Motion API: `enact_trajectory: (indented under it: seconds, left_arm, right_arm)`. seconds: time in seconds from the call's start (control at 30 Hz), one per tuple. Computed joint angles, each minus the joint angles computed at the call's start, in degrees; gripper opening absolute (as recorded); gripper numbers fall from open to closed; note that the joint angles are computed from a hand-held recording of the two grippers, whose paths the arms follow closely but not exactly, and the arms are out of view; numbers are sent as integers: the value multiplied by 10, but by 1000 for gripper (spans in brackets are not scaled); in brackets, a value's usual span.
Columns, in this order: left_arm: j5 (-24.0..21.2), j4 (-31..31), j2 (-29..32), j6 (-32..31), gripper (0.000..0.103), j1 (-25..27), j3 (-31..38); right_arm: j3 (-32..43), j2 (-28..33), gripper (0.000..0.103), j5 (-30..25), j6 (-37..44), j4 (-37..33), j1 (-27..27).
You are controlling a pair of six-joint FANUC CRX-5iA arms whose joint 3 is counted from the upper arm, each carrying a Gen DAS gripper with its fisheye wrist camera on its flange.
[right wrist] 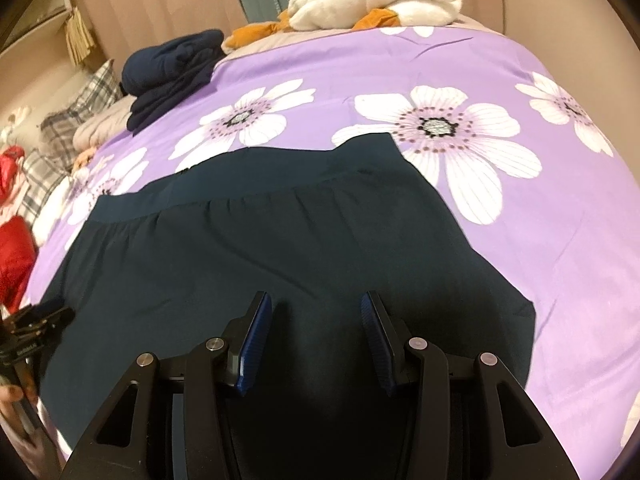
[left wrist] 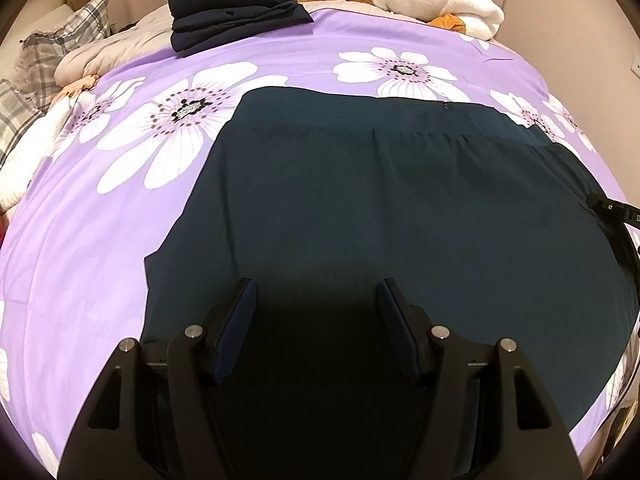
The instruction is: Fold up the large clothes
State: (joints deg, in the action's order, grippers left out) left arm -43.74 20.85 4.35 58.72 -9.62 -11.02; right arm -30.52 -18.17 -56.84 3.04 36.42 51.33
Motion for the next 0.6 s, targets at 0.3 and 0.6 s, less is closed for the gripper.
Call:
enact_trajectory:
  seconds: [0.3,0.6]
  left_arm:
    - [9,1,-21,-3,64,9,-23]
    - [15,8,-42,-11,64,21,-47]
  right_arm:
    - [-55,-49,50,15,-82,45,15]
    - [-72,-71,51,-27,-121,57,42]
